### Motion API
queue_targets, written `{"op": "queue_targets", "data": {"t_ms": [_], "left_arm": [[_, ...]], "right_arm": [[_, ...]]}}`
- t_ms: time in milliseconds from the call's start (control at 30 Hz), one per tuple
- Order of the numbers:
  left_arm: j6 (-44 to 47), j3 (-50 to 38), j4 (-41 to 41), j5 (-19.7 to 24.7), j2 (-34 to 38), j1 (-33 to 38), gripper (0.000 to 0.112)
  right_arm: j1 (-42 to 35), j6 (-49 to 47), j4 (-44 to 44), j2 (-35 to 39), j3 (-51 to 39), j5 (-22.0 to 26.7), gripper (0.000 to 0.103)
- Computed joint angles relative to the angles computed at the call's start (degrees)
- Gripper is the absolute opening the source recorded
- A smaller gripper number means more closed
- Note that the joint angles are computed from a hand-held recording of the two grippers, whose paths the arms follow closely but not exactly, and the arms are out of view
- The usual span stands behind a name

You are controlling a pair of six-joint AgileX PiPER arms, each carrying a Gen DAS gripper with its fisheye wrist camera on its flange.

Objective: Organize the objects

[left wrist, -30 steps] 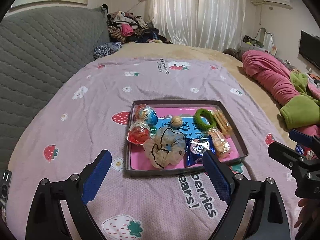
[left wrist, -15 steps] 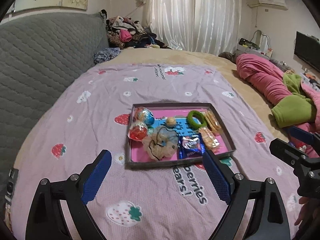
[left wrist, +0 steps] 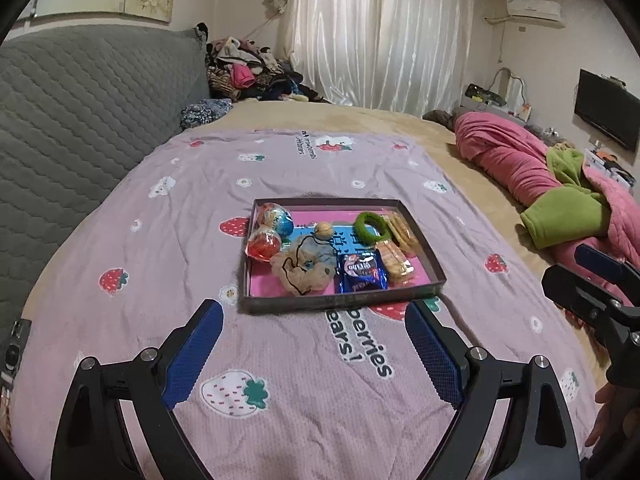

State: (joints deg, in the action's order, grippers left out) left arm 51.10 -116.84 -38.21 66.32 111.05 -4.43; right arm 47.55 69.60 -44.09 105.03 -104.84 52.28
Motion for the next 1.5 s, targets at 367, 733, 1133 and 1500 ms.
{"op": "queue_targets", "data": {"t_ms": [367,733,1133,1500], "left_arm": [[7.5,14.4,-2.8,-6.2,-6.0,2.1,0.093],[8.5,16.9,-3.6,-8.3,-6.9,3.7,0.093],[9.7,19.0,-3.8,-9.7,-6.8,4.4,0.093],[10.4,20.7,-4.0,-10.4,-6.0,5.0,0.093]], "right_arm": [[3.4,5.3,-3.2,-1.0,5.7,-0.3,0.102],[3.9,8.0,-4.0,-0.1,8.5,-1.4,0.103],[4.1,11.9,-6.3,-0.8,12.5,-2.3,0.103],[4.4,13.8,-6.4,0.0,13.2,-2.3,0.103]]}}
